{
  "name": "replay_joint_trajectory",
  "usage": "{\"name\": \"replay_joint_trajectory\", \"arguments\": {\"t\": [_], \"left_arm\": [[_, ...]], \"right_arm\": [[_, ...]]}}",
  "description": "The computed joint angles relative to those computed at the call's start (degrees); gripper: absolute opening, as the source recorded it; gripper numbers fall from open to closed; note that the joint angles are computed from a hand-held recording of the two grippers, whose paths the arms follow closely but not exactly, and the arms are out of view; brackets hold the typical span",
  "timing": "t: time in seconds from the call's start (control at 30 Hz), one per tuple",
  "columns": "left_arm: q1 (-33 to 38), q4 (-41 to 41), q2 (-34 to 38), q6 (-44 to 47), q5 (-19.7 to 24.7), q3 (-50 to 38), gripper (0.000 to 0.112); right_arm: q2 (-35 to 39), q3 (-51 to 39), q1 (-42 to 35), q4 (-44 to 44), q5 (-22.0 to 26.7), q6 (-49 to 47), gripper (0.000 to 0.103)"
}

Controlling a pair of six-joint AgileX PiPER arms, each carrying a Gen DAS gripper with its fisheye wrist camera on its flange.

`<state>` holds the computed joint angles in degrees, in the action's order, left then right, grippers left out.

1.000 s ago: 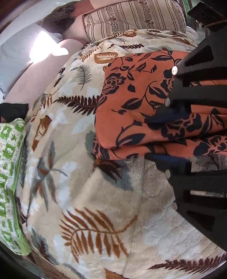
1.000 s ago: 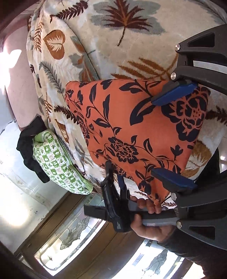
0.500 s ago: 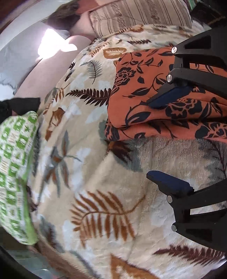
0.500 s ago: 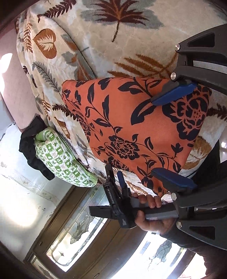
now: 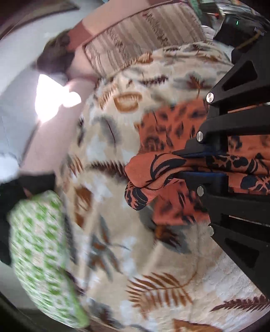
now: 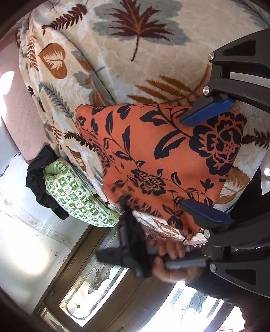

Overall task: Fold small clothes
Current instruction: 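Grasp the folded blouse edge with the left gripper and lift it while the right gripper holds the bundle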

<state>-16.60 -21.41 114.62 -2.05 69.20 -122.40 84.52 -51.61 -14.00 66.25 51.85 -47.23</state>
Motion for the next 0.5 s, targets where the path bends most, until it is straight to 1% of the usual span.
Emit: {"name": "replay_joint_trajectory", "arguments": {"t": [0.03,0.07,0.17,0.2,0.27,0.3,0.33,0.37,0.4,0.43,0.47,0.5], "left_arm": [[-0.6,-0.99,-0.7,0.46,0.11,-1.09,0.012],[-1.53,-2.0,-2.03,1.13,-0.85,-1.52,0.012],[-0.21,-7.4,-4.69,3.64,-4.38,2.35,0.012],[1.68,-9.52,-5.23,4.02,-5.72,5.92,0.012],[5.91,-13.15,-3.47,3.11,-6.11,12.0,0.012],[7.49,-12.66,-2.25,1.41,-6.25,15.34,0.012],[9.25,-11.82,-0.72,1.62,-7.79,20.39,0.012],[10.47,-13.28,-0.09,3.69,-9.17,24.31,0.015],[11.98,-17.03,-0.49,5.93,-10.89,27.2,0.016],[13.06,-19.9,-1.29,7.41,-11.35,28.33,0.016],[13.18,-20.48,-1.99,8.62,-11.71,28.37,0.016],[12.47,-18.77,-2.24,8.93,-11.76,27.22,0.016]], "right_arm": [[0.05,0.22,-0.35,0.34,0.1,-0.38,0.077],[0.08,0.3,-0.86,0.47,0.31,-0.46,0.077],[0.45,0.32,-2.53,0.48,1.11,-0.12,0.078],[0.59,0.33,-3.18,0.75,1.71,-0.3,0.078],[0.54,0.25,-4.33,1.46,3.2,-0.9,0.078],[0.28,0.19,-4.63,1.6,3.66,-1.25,0.078],[-0.11,0.07,-4.74,1.53,3.86,-1.41,0.078],[-0.35,-0.11,-4.74,1.41,4.09,-1.48,0.078],[-0.49,-0.4,-4.69,1.32,4.41,-1.56,0.078],[-0.62,-0.57,-4.57,1.2,4.54,-1.57,0.078],[-0.69,-0.78,-4.32,0.91,4.51,-1.52,0.078],[-0.68,-0.91,-3.97,0.68,4.3,-1.39,0.078]]}}
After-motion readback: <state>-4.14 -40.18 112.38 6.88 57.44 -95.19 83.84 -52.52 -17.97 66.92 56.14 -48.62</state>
